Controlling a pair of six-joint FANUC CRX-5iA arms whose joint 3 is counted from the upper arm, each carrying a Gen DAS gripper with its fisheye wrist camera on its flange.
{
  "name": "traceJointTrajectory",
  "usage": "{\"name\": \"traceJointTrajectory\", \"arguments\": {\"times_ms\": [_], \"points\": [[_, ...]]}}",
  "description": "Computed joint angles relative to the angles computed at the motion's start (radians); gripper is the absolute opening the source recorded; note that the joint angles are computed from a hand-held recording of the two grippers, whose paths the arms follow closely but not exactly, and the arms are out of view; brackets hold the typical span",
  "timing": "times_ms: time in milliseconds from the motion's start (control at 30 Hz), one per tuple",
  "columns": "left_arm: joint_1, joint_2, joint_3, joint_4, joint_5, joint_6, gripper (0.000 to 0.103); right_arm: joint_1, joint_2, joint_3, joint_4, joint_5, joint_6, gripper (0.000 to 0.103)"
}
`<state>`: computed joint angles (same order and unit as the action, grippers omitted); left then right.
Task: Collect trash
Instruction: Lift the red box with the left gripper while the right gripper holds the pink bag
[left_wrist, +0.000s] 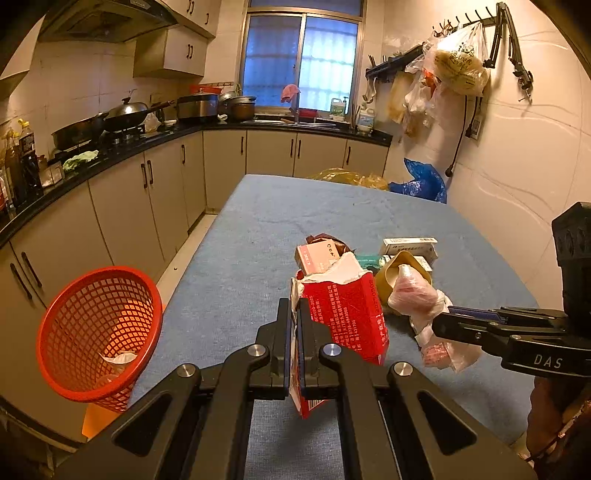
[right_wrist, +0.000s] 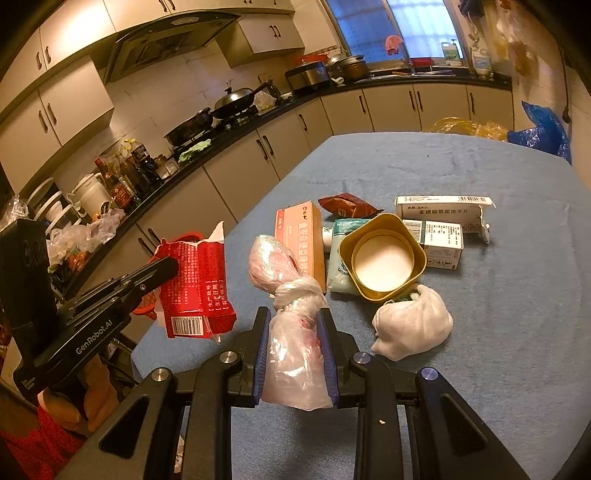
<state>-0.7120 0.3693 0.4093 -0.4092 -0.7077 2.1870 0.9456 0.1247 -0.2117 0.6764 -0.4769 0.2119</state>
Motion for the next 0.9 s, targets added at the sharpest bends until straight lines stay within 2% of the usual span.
{"name": "traceJointTrajectory", "arguments": {"times_ms": [900], "points": [[0.028,-0.048,-0.045,-0.014,0.036,0.047,0.002,0.008,0.047,0.1,-0.048,-0.051,0.068,0.028]]}}
